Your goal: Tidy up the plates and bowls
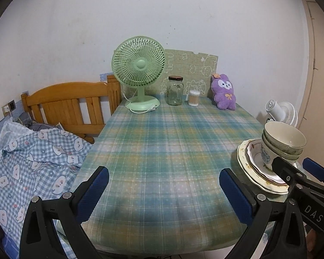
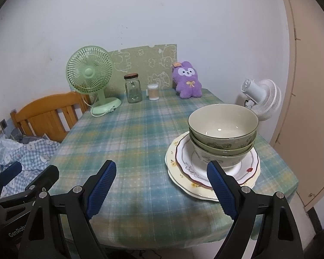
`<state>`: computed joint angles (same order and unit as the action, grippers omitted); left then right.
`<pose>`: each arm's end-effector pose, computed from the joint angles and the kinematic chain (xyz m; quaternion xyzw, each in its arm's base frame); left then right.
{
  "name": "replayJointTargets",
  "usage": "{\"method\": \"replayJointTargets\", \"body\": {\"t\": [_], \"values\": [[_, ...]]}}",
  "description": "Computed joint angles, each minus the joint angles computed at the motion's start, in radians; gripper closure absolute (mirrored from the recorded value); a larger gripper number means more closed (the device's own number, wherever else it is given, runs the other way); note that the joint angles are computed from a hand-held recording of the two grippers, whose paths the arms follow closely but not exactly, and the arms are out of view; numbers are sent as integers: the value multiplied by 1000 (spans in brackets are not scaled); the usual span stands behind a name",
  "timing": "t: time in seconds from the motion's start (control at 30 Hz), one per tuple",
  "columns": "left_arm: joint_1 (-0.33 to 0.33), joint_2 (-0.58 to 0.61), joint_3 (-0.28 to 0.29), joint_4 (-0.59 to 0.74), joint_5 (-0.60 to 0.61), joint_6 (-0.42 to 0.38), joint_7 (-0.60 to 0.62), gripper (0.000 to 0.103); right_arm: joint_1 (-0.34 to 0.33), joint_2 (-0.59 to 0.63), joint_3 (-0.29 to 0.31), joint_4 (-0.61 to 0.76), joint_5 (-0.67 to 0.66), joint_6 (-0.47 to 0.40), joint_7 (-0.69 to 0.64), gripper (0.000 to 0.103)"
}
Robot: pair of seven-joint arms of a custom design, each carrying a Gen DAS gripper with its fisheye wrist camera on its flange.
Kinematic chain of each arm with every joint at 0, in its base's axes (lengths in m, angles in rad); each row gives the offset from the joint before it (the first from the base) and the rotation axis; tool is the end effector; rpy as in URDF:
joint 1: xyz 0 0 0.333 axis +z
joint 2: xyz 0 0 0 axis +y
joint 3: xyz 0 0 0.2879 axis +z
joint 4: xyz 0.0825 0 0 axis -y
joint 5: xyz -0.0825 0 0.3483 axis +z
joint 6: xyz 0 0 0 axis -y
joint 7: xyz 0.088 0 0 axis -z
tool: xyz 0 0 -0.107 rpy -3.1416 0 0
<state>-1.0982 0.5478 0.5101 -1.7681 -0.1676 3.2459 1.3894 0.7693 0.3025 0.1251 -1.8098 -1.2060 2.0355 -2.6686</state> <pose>0.5282 -0.4068 0.4068 -0.4705 0.7368 -0.4175 0.2479 0.4229 0.4340 0.3913 -0.4393 0.7578 -0.3905 0.2833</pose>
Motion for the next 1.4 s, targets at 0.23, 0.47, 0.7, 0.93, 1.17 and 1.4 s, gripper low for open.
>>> {"method": "replayJointTargets", "body": {"t": [0.23, 0.47, 0.7, 0.93, 1.17, 1.4], "values": [[-2, -4, 1, 3, 9, -14, -10, 0, -6, -11, 2, -14, 10, 7, 0, 15], [13, -4, -5, 23, 74, -40, -68, 0, -14, -20, 5, -15, 21, 8, -18, 15], [19, 2, -3, 35, 134, -47, -128, 0, -23, -24, 5, -24, 27, 20, -17, 15], [8, 8, 17, 34, 175, -49, -170, 0, -28, -24, 5, -23, 34, 28, -30, 15], [0, 2, 28, 24, 191, -50, -189, 0, -31, -21, 3, -20, 40, 37, -41, 15], [16, 1, 13, 31, 213, -56, -201, 0, -32, -20, 1, -18, 47, 35, -43, 15]]}}
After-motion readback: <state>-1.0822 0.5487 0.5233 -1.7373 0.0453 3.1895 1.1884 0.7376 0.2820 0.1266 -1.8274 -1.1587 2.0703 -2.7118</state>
